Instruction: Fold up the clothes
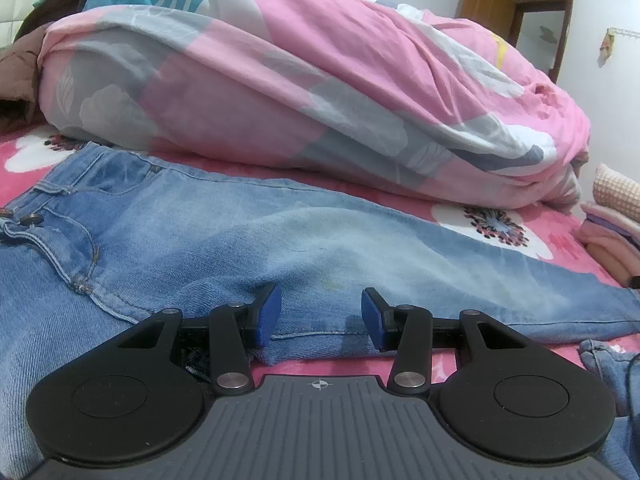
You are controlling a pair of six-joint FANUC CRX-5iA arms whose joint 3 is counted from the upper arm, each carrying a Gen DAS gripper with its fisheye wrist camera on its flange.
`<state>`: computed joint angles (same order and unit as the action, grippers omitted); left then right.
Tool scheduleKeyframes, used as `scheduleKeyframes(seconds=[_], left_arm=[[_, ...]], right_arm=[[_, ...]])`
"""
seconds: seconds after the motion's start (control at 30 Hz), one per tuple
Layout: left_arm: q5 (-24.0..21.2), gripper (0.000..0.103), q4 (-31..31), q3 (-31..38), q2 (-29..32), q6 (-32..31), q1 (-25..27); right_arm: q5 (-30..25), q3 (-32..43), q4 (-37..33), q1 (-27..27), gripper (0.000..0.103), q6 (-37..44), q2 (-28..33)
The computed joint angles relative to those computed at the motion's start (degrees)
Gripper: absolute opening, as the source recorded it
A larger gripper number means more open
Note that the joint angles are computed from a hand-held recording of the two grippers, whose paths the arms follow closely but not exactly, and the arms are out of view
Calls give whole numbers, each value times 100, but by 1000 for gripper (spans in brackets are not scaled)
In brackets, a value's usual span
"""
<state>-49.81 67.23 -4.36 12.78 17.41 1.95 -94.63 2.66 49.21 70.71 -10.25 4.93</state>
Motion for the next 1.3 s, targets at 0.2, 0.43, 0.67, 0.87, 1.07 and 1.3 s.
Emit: scheduleKeyframes(seconds=[0.2,0.43,0.67,0.87,1.07,1.3], left_arm=[[-164,44,30,64,59,109,53],[-143,45,36,45,40,69,50],[-127,45,354,-68,15,67,77],[-65,45,540,-149,-53,245,156],[167,45,594,-254,-137,228,120],[28,45,199,-50,-69,650,236]], right_arm=[[560,-175,-472,232,15,871,111],[-412,714,-814,379,17,567,205],[1761,886,-626,-474,20,1509,799],[1617,184,-663,128,21,568,123],[2216,1095,-400,-570,22,1386,668],[1907,3099,-1591,-896,24,3394,2236]])
